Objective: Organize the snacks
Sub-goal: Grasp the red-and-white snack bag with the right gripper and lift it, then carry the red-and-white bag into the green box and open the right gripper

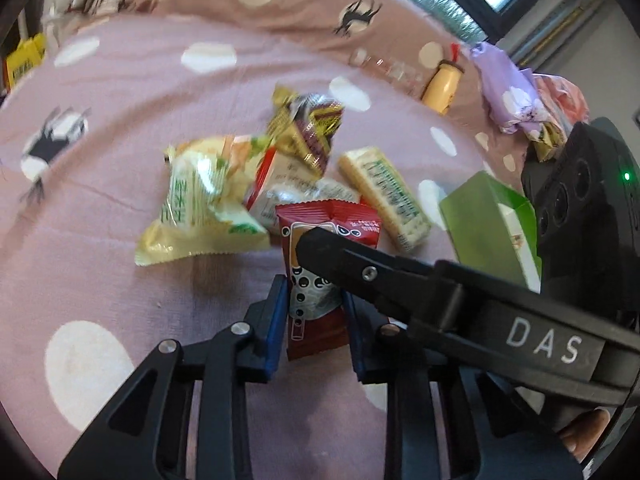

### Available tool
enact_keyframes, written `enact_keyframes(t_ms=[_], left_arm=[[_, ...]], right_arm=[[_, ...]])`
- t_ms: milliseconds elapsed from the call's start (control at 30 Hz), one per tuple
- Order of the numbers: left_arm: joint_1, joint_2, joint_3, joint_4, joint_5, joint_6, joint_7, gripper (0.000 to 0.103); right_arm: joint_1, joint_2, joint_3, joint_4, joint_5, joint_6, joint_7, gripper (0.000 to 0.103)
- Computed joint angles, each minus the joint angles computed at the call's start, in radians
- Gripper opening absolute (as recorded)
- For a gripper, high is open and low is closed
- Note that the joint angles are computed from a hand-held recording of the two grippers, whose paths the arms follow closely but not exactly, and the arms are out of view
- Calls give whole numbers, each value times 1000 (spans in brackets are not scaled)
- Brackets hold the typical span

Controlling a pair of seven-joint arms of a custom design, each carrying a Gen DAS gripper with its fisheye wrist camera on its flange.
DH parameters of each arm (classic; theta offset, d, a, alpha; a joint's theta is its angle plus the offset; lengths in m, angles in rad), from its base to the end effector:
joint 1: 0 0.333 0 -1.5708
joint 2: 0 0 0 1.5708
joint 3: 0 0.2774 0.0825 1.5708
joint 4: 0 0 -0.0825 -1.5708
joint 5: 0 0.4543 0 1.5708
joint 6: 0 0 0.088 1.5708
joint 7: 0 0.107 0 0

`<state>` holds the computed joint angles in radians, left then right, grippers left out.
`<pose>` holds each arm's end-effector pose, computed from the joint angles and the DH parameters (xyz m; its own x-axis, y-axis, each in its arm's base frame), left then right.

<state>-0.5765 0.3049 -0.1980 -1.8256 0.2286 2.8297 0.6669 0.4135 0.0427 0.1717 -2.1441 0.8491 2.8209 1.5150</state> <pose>0.5174 -0.5094 0.3798 -0.1477 -0.8962 0.4183 -0.8606 -0.0919 -0.5009 0.5520 0.3206 0.3638 0.0519 -0.7993 -0.5987 -0.9096 0.2097 -0.3587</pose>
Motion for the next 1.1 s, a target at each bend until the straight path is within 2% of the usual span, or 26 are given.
enact_keyframes(t_ms=[167, 400, 533, 633, 700, 767, 833, 900, 933, 1033, 1100], left_arm=[[-49, -57, 46, -38, 155, 39, -108, 25], [-83, -58, 66, 18, 415, 48, -269, 26], [-83, -19, 45, 84, 444, 49, -240, 25], [-109, 11, 49, 144, 472, 32, -211, 25], [-119, 47, 37, 202, 465, 16, -154, 25], [-133, 73, 35, 243, 455, 11, -110, 25], [-145, 108, 28, 293, 424, 3, -45, 25], [-158, 147, 22, 347, 384, -10, 21, 25], [-163, 176, 13, 386, 357, -18, 64, 25], [-174, 241, -5, 471, 280, -39, 182, 25], [-181, 280, -14, 522, 231, -53, 249, 25]], right_arm=[[33, -88, -4, -65, 23, 88, -32, 52], [116, -198, -72, -148, 94, 208, -104, 52], [173, -268, -135, -212, 120, 277, -116, 52], [286, -322, -243, -251, 229, 343, -214, 52], [420, -369, -368, -280, 317, 419, -301, 52], [549, -416, -493, -312, 320, 495, -322, 52], [610, -465, -558, -356, 276, 556, -285, 52], [623, -511, -583, -405, 239, 607, -236, 52], [613, -521, -578, -419, 232, 619, -219, 52], [544, -545, -520, -455, 264, 645, -189, 52], [477, -559, -461, -475, 323, 654, -189, 52]])
